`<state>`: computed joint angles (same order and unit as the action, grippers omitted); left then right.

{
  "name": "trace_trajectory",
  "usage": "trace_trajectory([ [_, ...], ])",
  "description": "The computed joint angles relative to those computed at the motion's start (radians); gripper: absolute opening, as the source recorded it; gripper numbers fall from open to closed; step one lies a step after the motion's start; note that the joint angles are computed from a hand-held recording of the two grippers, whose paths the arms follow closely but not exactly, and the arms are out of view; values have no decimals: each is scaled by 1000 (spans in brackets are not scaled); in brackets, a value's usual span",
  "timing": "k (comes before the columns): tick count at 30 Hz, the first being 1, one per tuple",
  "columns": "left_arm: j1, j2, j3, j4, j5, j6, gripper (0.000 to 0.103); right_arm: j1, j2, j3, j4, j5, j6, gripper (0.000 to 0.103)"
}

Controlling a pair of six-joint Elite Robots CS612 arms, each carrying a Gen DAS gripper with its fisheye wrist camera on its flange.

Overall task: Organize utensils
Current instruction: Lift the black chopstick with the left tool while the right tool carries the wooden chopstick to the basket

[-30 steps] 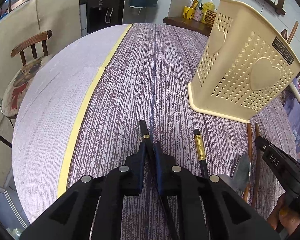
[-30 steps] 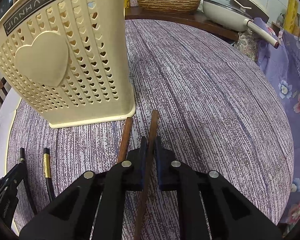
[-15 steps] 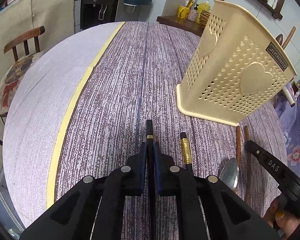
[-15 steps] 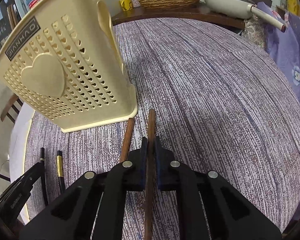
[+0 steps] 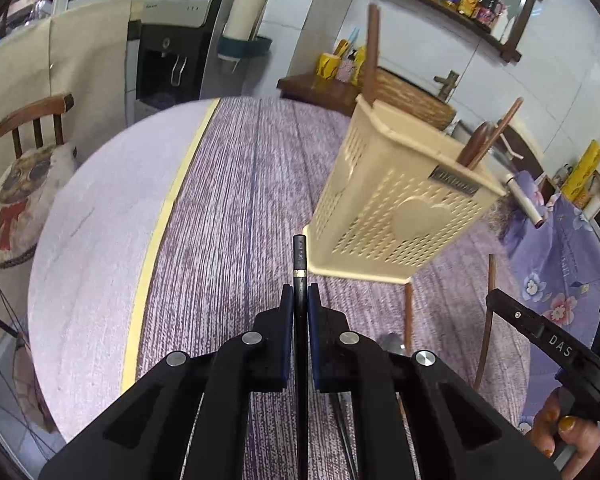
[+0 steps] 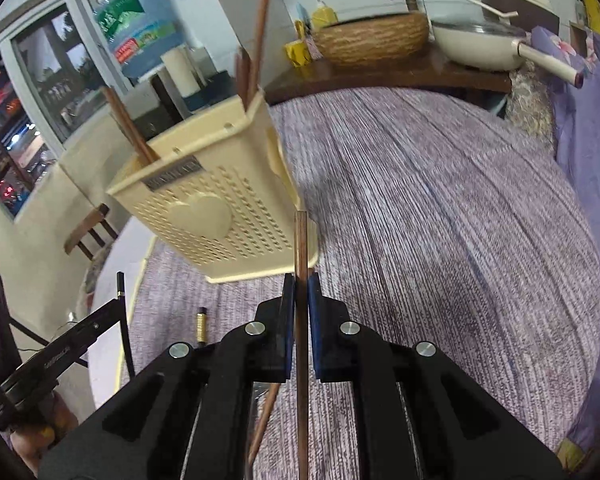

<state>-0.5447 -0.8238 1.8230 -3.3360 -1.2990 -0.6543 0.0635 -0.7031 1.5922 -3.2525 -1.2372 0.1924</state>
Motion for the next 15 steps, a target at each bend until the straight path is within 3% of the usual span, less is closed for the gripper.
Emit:
trace_trajectory([
  [11, -14, -51, 39, -90, 31, 95, 8, -20, -103, 119, -135, 99, -71, 7],
  [15, -18, -60, 45, -102, 29, 117, 8, -18, -119, 136, -151, 96, -94, 7],
])
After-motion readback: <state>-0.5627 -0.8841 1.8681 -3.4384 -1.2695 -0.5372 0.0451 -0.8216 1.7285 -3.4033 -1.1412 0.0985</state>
